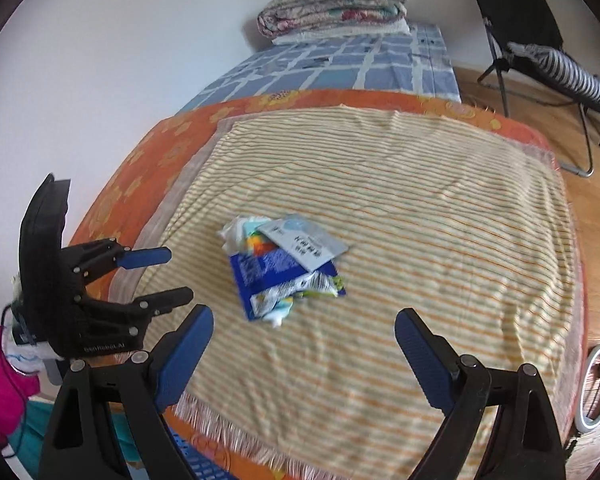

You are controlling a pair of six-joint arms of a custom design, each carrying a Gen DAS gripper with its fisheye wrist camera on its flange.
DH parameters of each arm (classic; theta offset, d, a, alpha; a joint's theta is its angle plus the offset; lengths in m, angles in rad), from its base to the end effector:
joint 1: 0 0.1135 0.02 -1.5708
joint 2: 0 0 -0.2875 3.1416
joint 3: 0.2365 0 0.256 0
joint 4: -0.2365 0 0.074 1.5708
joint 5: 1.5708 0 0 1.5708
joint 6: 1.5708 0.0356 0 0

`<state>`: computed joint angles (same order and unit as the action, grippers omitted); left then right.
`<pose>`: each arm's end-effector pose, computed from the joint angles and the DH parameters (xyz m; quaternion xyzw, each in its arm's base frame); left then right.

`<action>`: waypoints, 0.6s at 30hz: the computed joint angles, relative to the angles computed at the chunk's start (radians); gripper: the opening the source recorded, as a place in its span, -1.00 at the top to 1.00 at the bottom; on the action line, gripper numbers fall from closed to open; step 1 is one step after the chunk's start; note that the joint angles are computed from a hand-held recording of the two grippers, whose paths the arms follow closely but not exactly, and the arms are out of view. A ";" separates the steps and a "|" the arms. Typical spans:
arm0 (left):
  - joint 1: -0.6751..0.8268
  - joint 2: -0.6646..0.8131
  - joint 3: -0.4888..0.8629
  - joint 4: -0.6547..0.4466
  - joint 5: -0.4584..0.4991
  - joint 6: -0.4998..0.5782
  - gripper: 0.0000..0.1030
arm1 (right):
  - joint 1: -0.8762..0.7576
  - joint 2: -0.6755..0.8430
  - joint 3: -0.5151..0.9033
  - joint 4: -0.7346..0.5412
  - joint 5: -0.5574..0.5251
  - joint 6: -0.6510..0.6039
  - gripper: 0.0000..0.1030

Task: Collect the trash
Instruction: 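Move both open tools back to the tissue and packets on the towel, then grasp the white tissue with the left tool while the right tool grasps the white sachet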

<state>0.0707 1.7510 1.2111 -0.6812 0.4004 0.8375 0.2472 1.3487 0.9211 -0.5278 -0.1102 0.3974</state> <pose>0.3525 0.0111 0.2195 0.3931 0.8821 -0.1012 0.2391 0.2620 0.0701 0.2560 0.0548 0.9502 0.1456 0.2702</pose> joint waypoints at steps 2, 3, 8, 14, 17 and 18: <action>-0.013 0.032 0.022 0.010 -0.007 -0.003 -0.16 | -0.030 0.056 0.019 0.026 -0.037 -0.018 -0.81; -0.020 0.050 0.036 0.012 -0.009 -0.005 -0.16 | -0.043 0.088 0.031 0.038 -0.052 -0.027 -0.80; -0.045 0.109 0.079 0.030 -0.023 -0.007 -0.16 | -0.075 0.218 0.083 0.097 -0.097 -0.050 -0.64; -0.069 0.153 0.116 0.037 -0.023 0.014 -0.16 | -0.051 0.338 0.155 0.116 -0.075 -0.095 -0.47; -0.075 0.175 0.140 0.025 -0.016 0.019 -0.16 | -0.038 0.371 0.177 0.123 -0.075 -0.109 -0.46; -0.076 0.179 0.143 0.023 -0.016 0.021 -0.16 | -0.035 0.383 0.183 0.126 -0.076 -0.115 -0.45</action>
